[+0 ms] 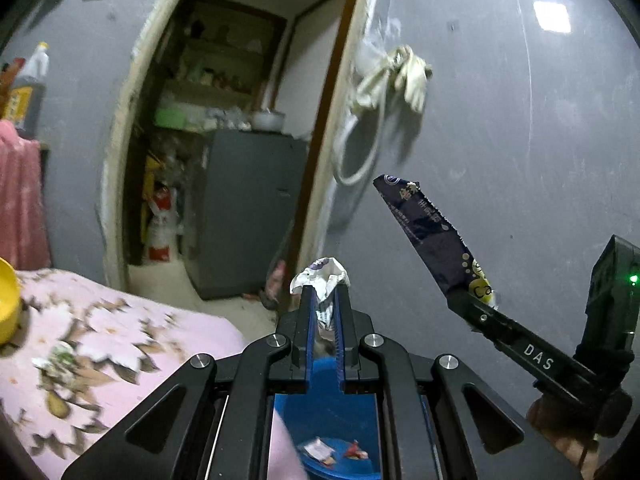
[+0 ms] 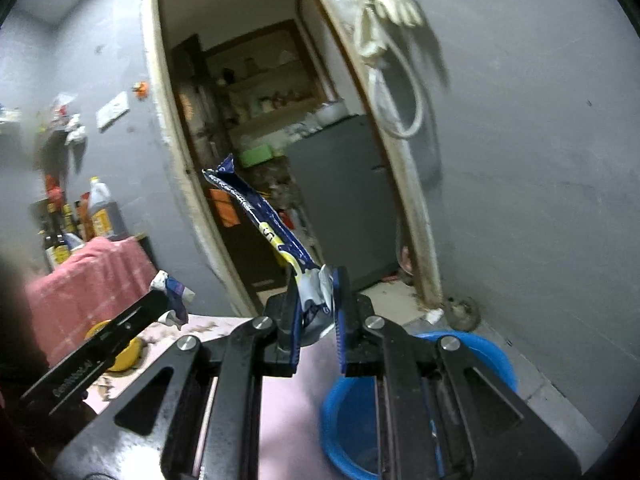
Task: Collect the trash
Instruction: 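Lift both wrappers and carry them over the blue bucket, then open both tools to drop the wrappers into the bucket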
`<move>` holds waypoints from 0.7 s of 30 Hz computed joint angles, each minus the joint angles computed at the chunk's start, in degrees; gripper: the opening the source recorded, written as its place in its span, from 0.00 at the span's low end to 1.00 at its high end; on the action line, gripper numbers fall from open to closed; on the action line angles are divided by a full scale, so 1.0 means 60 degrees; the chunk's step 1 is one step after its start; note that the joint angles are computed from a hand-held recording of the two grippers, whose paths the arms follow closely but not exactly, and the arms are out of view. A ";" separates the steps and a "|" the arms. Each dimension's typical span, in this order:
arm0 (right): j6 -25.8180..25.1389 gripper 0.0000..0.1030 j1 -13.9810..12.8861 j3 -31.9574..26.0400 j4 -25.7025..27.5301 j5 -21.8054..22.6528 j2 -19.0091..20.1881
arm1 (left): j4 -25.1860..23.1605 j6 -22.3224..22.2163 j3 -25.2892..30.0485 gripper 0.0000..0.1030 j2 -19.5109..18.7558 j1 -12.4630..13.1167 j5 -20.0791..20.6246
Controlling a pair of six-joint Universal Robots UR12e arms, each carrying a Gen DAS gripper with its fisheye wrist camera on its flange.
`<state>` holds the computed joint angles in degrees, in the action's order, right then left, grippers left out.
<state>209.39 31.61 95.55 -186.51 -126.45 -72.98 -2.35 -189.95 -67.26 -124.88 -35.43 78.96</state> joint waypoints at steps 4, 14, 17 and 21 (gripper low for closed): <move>0.0934 0.27 -0.0273 0.0503 0.0487 0.0101 -0.0244 | -0.1013 0.0159 0.0547 0.06 -0.0337 -0.0136 -0.0184; 0.2420 0.36 -0.0783 0.1140 0.1899 0.0486 -0.0539 | -0.3541 0.0336 0.1698 0.11 -0.1047 -0.0289 -0.0570; 0.2705 0.46 -0.0920 0.1180 0.2292 0.0760 -0.0573 | -0.4093 0.0271 0.1946 0.23 -0.1209 -0.0274 -0.0717; 0.2871 0.50 -0.0994 0.1256 0.2461 0.0879 -0.0578 | -0.4253 0.0194 0.2051 0.27 -0.1324 -0.0249 -0.0712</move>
